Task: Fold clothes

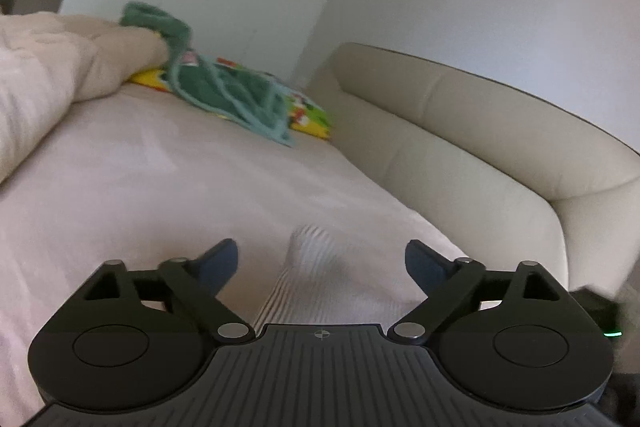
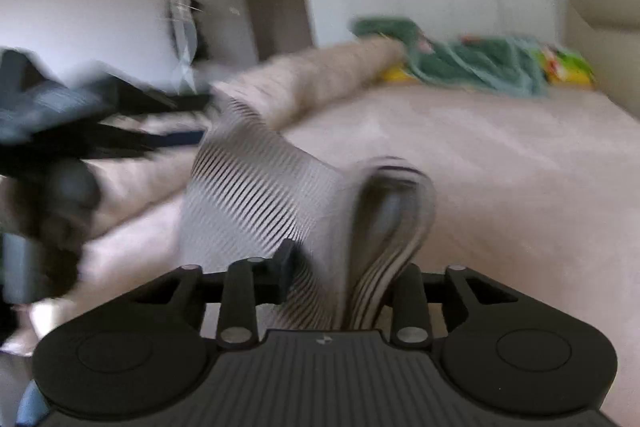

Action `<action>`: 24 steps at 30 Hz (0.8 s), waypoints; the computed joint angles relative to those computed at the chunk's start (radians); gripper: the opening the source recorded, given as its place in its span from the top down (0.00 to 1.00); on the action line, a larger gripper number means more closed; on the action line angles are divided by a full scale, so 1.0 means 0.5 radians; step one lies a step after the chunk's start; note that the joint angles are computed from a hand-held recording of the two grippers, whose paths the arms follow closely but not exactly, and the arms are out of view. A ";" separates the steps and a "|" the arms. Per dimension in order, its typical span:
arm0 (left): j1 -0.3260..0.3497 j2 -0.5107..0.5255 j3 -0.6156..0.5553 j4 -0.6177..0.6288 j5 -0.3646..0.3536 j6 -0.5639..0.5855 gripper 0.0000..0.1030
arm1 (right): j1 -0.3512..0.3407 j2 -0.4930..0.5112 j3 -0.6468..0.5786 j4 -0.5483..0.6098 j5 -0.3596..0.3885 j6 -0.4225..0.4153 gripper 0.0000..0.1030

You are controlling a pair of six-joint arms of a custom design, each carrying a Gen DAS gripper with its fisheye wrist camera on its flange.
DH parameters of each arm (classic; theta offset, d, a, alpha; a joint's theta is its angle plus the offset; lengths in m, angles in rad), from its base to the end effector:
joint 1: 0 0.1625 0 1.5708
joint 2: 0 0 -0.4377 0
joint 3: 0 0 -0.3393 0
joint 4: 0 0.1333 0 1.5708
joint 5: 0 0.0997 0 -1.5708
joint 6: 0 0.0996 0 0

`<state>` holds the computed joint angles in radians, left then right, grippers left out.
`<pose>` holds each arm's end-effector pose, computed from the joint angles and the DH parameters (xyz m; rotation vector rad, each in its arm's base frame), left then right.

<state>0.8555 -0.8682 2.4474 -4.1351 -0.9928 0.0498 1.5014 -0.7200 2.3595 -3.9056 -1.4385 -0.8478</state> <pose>-0.1237 -0.4286 0.1942 0.5659 2.4804 -1.5183 0.1152 -0.4547 0.1007 1.1173 -2.5483 0.9854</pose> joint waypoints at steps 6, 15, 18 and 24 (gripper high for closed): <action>0.021 0.119 0.068 0.319 0.361 -0.303 0.05 | -0.173 -0.015 -0.131 0.264 0.144 0.092 0.44; -0.009 0.160 0.157 0.323 0.522 -0.523 0.03 | -0.110 -0.112 -0.091 -0.078 0.173 -0.015 0.26; -0.050 0.140 0.210 0.322 0.526 -0.650 0.04 | -0.050 -0.048 -0.251 0.038 -0.054 0.025 0.26; 0.081 0.110 0.334 0.060 -0.023 -0.986 0.04 | -0.143 0.012 -0.337 0.365 -0.110 0.319 0.26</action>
